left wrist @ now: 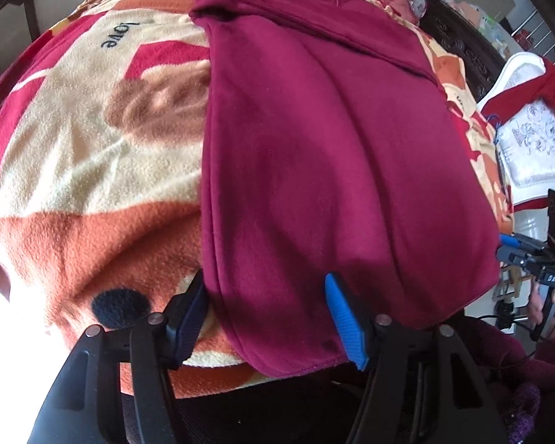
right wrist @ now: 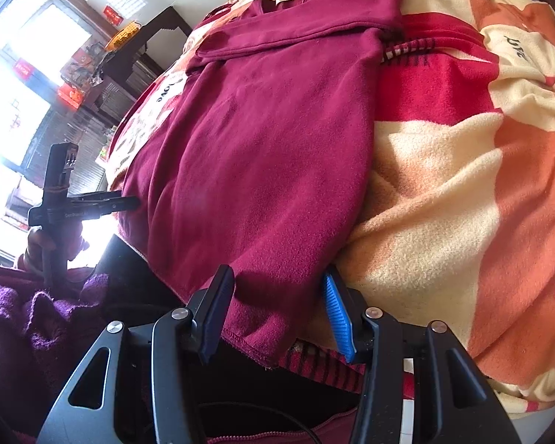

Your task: Fold small clothes

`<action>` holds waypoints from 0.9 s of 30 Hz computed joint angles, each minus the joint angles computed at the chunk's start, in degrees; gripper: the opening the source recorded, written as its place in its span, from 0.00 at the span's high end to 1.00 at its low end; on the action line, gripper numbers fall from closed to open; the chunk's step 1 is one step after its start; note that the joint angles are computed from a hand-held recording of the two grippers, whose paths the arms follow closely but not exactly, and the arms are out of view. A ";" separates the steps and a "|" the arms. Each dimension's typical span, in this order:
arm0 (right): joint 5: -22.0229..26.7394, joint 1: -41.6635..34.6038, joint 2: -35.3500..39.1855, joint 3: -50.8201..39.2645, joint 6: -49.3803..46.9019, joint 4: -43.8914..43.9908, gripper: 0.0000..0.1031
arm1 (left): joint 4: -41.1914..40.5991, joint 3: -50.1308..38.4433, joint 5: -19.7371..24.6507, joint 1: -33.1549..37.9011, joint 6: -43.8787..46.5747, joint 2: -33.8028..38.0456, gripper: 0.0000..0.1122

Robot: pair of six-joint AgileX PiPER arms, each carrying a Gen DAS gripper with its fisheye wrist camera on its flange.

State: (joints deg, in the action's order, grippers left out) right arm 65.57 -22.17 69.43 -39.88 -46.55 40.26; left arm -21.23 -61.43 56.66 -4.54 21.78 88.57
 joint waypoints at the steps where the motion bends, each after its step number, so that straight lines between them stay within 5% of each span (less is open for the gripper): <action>1: -0.01 -0.04 0.04 0.05 0.02 0.15 0.70 | -0.42 -0.25 0.35 0.13 0.57 -0.06 0.42; 4: -0.23 -0.38 0.64 0.69 -1.00 1.75 0.70 | -2.01 -1.08 1.38 0.98 2.87 0.00 0.56; 5: -0.62 -0.26 0.66 1.08 -1.34 2.14 0.72 | -1.57 -1.27 1.22 0.74 3.17 -0.12 0.71; 7: -2.77 1.35 0.15 1.75 -1.29 1.55 0.93 | -1.46 -2.14 1.35 0.44 4.19 -0.13 0.84; 9: -3.30 2.30 -0.68 1.68 -1.35 0.81 1.00 | -2.54 -3.03 2.57 1.00 6.24 -0.75 0.89; 15: 3.86 -4.71 -0.63 -4.52 -6.15 10.02 1.00 | -10.47 -13.09 9.67 7.25 9.89 0.94 0.90; 18: 3.73 -5.34 2.65 -9.20 -6.05 14.35 1.00 | -12.45 -20.66 10.59 8.30 9.00 3.99 0.90; 27: -11.42 3.66 20.71 -31.32 2.13 16.49 1.00 | -7.50 -54.34 7.66 1.77 -2.93 25.32 0.90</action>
State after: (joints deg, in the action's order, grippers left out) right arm 54.14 -18.51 90.14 -71.20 -44.42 56.75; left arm -28.73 -115.77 64.32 -2.78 18.85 113.89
